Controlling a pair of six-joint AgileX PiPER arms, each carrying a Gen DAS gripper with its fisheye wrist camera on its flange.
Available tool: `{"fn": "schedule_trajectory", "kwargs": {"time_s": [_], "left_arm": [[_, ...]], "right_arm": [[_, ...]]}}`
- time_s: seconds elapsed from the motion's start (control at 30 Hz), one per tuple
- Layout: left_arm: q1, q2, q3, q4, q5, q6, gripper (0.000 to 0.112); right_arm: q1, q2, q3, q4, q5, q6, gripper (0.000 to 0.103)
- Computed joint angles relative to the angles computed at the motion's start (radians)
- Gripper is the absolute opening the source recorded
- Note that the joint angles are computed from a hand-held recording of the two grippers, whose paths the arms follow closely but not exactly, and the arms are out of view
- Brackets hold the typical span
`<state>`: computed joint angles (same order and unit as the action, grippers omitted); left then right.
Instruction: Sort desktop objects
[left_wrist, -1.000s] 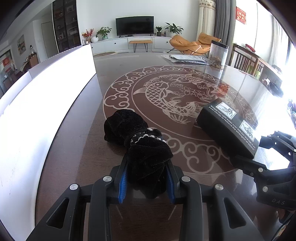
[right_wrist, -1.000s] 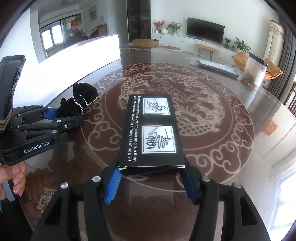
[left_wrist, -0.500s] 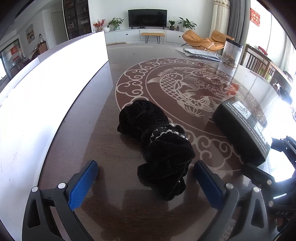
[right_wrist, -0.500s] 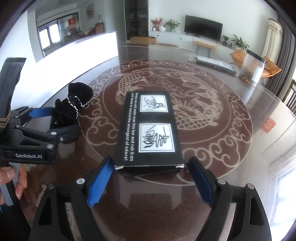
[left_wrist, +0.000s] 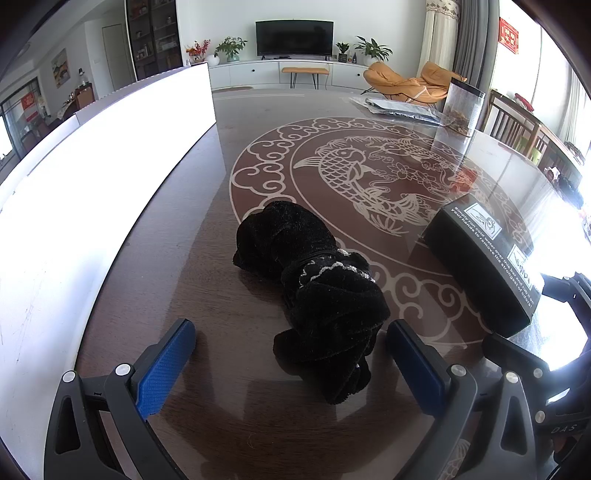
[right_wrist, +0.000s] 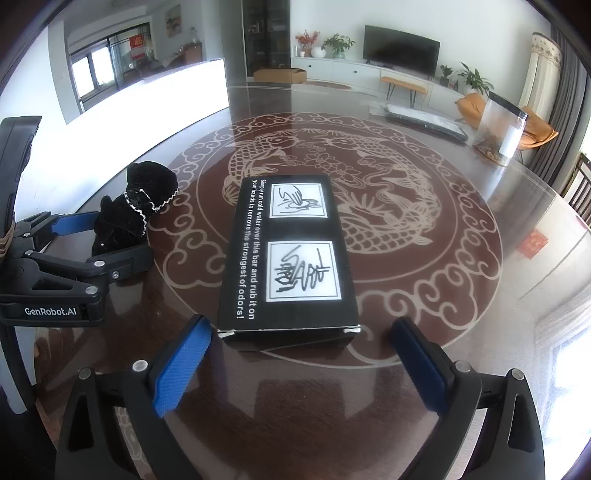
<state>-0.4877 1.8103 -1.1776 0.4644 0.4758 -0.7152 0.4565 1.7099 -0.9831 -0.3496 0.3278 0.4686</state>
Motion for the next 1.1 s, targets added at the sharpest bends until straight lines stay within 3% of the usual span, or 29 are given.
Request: {"fn": "schedule_trajectory", "kwargs": {"time_s": [1.1], "left_arm": [[-0.001,0.001,-0.001,0.001,0.000,-0.002,0.103]], "right_arm": [[0.001,0.007,-0.006,0.010,0.004,-0.014,0.102]]}}
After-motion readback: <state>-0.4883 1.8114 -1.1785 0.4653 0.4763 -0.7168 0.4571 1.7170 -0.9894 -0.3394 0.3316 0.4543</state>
